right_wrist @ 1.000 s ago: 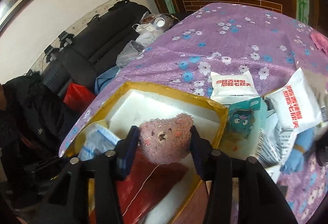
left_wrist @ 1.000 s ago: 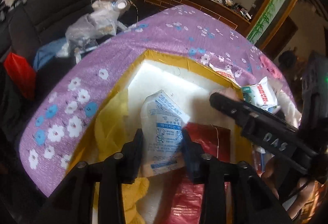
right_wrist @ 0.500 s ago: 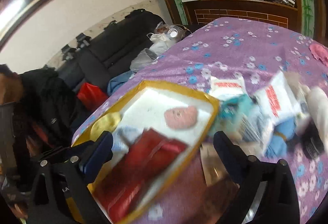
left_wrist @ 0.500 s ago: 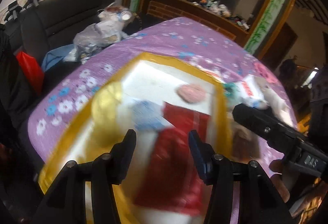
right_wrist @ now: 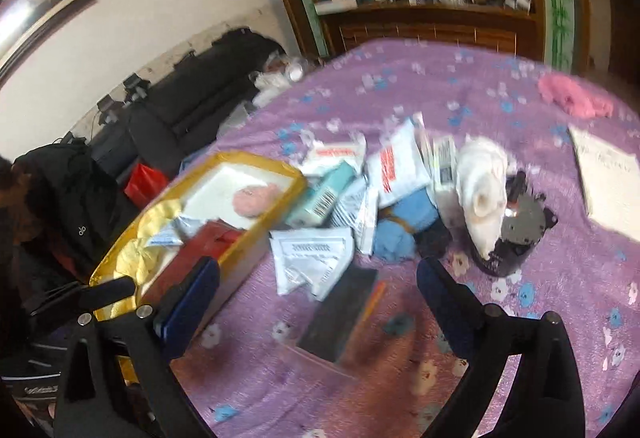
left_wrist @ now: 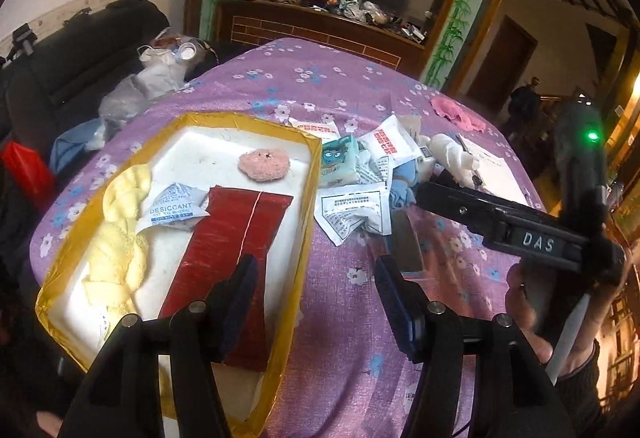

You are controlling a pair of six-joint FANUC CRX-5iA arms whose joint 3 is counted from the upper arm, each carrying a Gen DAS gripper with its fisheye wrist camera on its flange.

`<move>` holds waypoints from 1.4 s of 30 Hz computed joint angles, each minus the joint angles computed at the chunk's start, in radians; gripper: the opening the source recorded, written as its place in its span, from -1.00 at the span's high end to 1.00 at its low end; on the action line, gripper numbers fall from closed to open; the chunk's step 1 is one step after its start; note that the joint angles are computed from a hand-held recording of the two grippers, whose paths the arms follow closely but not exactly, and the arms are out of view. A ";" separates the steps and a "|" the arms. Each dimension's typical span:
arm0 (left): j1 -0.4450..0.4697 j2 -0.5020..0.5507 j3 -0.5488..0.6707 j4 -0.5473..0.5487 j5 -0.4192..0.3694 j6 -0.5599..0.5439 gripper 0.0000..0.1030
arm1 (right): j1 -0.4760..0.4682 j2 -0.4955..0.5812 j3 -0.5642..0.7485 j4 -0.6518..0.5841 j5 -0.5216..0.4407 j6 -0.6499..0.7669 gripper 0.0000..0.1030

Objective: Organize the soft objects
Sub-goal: 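Withdraw both grippers from the foam box toward the pile of items, then grasp the black blue-edged case with the right gripper while the left grasps a white paper sachet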

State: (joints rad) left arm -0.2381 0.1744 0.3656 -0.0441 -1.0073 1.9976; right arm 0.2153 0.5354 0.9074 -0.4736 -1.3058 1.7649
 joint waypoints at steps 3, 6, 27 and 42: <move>-0.007 0.014 0.022 -0.049 -0.029 0.082 -0.24 | -0.024 0.035 0.028 -0.049 -0.032 0.039 -0.92; -0.019 0.037 0.058 -0.111 -0.068 0.150 -0.24 | -0.028 0.030 -0.016 -0.046 0.006 0.038 -0.92; -0.025 0.169 0.209 0.037 -0.105 -0.032 -0.23 | -0.022 -0.012 -0.110 0.059 0.116 -0.114 -0.92; -0.017 0.295 0.363 0.102 -0.189 -0.143 -0.11 | -0.079 0.040 -0.010 -0.042 0.015 -0.141 -0.61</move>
